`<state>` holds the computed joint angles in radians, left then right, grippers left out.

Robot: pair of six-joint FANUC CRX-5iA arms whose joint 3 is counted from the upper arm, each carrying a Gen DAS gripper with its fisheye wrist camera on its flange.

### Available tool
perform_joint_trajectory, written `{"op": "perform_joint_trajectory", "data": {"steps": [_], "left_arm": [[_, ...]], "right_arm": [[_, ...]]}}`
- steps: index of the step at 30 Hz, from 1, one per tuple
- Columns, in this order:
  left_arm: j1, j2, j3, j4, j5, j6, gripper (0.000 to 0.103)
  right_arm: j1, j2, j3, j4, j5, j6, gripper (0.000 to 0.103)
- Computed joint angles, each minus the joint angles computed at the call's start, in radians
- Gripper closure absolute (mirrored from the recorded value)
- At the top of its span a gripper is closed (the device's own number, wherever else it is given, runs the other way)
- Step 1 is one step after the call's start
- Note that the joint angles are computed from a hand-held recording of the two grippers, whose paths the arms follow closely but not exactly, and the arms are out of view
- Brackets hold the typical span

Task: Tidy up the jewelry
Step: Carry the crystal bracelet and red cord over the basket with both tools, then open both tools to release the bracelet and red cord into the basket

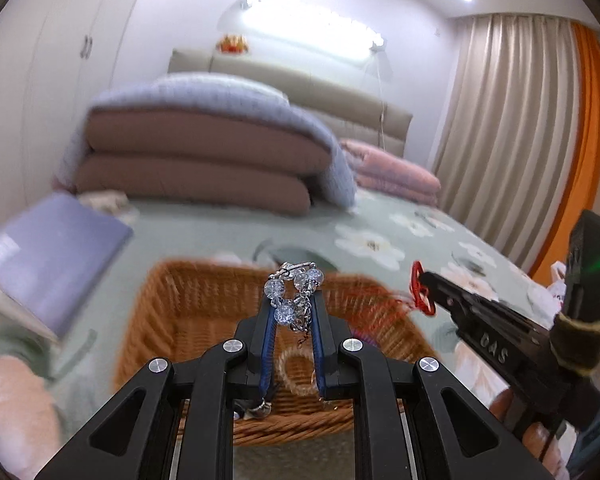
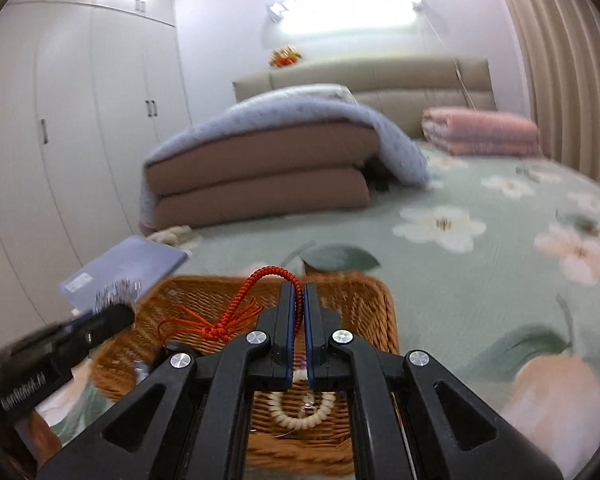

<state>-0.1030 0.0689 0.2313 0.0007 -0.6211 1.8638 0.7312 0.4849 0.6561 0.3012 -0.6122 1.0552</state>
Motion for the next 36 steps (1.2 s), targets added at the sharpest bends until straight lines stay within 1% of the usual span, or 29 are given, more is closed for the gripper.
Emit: {"op": "perform_joint_trajectory", "data": {"steps": [1,2,3,5,7,11,15,19,21,24,26,27,28,29,30,31,32,36], "left_arm": [[-0.001,0.017,0.004,-0.008,-0.014,-0.006,0.087],[-0.007,0.036,0.026,-0.045,-0.045,0.02,0.087],[-0.009,0.044,0.035,-0.06,-0.059,0.037,0.087],[-0.001,0.053,0.025,-0.032,-0.055,0.025,0.087],[-0.01,0.049,0.029,-0.068,-0.064,0.048,0.087],[-0.011,0.047,0.03,-0.078,-0.06,0.06,0.087],[-0.002,0.053,0.032,-0.074,-0.073,0.077,0.087],[-0.004,0.057,0.041,-0.091,-0.085,0.094,0.087],[-0.008,0.06,0.049,-0.107,-0.094,0.107,0.085],[-0.011,0.061,0.054,-0.119,-0.099,0.118,0.083],[-0.005,0.056,0.042,-0.095,-0.088,0.102,0.083],[-0.003,0.056,0.041,-0.093,-0.086,0.1,0.082],[-0.003,0.055,0.04,-0.096,-0.086,0.101,0.081],[-0.002,0.052,0.036,-0.091,-0.081,0.098,0.077],[0.001,0.05,0.03,-0.082,-0.076,0.093,0.068],[0.004,0.047,0.024,-0.072,-0.071,0.089,0.062],[0.005,0.043,0.019,-0.075,-0.065,0.098,0.054],[0.003,0.031,0.012,-0.097,-0.053,0.121,0.053]], "right_arm": [[-0.007,0.021,0.042,-0.054,-0.046,0.032,0.098],[-0.011,0.032,0.065,-0.083,-0.075,0.051,0.098],[-0.014,0.042,0.086,-0.099,-0.1,0.064,0.098],[-0.011,0.027,0.049,-0.066,-0.077,0.049,0.098],[-0.003,0.024,0.031,-0.027,-0.07,0.032,0.098],[0.011,0.036,0.015,0.052,-0.077,0.003,0.098],[0.009,0.066,0.063,0.022,-0.107,0.036,0.098],[0.006,0.079,0.083,-0.001,-0.11,0.055,0.098],[0.003,0.086,0.102,-0.03,-0.123,0.075,0.097],[-0.003,0.086,0.114,-0.065,-0.129,0.096,0.095],[-0.007,0.084,0.118,-0.087,-0.131,0.107,0.092],[-0.01,0.082,0.119,-0.101,-0.132,0.112,0.09],[-0.012,0.08,0.118,-0.109,-0.131,0.113,0.083],[-0.012,0.076,0.112,-0.11,-0.125,0.109,0.074],[-0.013,0.068,0.097,-0.105,-0.112,0.101,0.07],[-0.013,0.06,0.083,-0.102,-0.098,0.096,0.068],[-0.013,0.055,0.076,-0.102,-0.09,0.096,0.068],[-0.011,0.042,0.054,-0.094,-0.07,0.087,0.068]]}}
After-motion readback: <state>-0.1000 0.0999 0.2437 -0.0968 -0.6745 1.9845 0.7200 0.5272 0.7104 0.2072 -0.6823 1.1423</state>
